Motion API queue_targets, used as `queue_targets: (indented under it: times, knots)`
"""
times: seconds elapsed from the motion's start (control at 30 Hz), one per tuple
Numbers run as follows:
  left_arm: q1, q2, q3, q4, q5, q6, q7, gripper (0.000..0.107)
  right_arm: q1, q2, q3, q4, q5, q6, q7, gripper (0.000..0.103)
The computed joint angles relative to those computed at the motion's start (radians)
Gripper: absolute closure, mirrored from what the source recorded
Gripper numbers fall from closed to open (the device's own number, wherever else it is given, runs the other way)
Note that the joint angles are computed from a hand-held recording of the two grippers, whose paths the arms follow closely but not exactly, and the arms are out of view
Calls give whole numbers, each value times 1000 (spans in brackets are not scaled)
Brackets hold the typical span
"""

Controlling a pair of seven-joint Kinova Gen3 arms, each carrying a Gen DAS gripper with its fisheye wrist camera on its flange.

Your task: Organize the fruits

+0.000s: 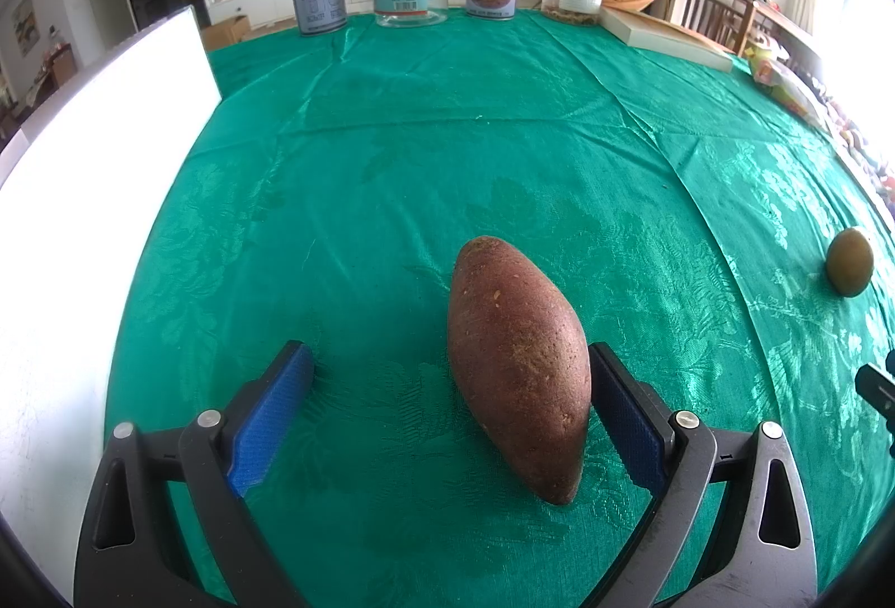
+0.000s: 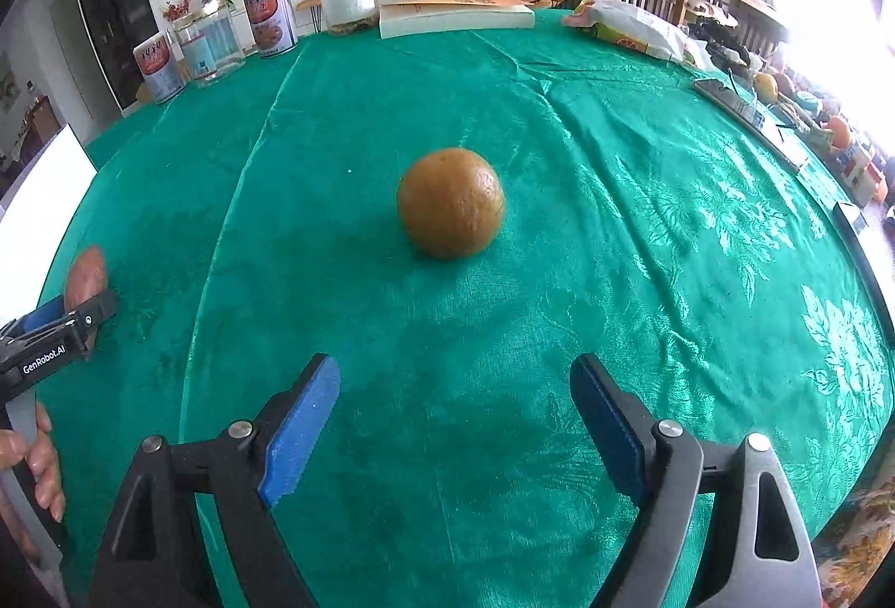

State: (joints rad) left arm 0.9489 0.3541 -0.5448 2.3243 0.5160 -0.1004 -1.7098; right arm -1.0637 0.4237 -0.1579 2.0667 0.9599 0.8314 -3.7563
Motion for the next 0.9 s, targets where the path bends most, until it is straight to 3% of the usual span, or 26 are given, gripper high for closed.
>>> queue_targets:
  times: [0.13, 0.27, 0.9]
  knots:
    - [0, 0, 0, 0, 2, 0, -2, 9, 3, 21, 5, -22, -20, 12, 29, 15]
    - [-6, 1, 6, 0, 1, -2, -1, 9, -2, 39, 19, -28, -19, 12, 15, 0]
    - [-2, 1, 1, -1, 9, 1, -9, 8, -9, 43, 24, -29, -16, 18, 1, 0]
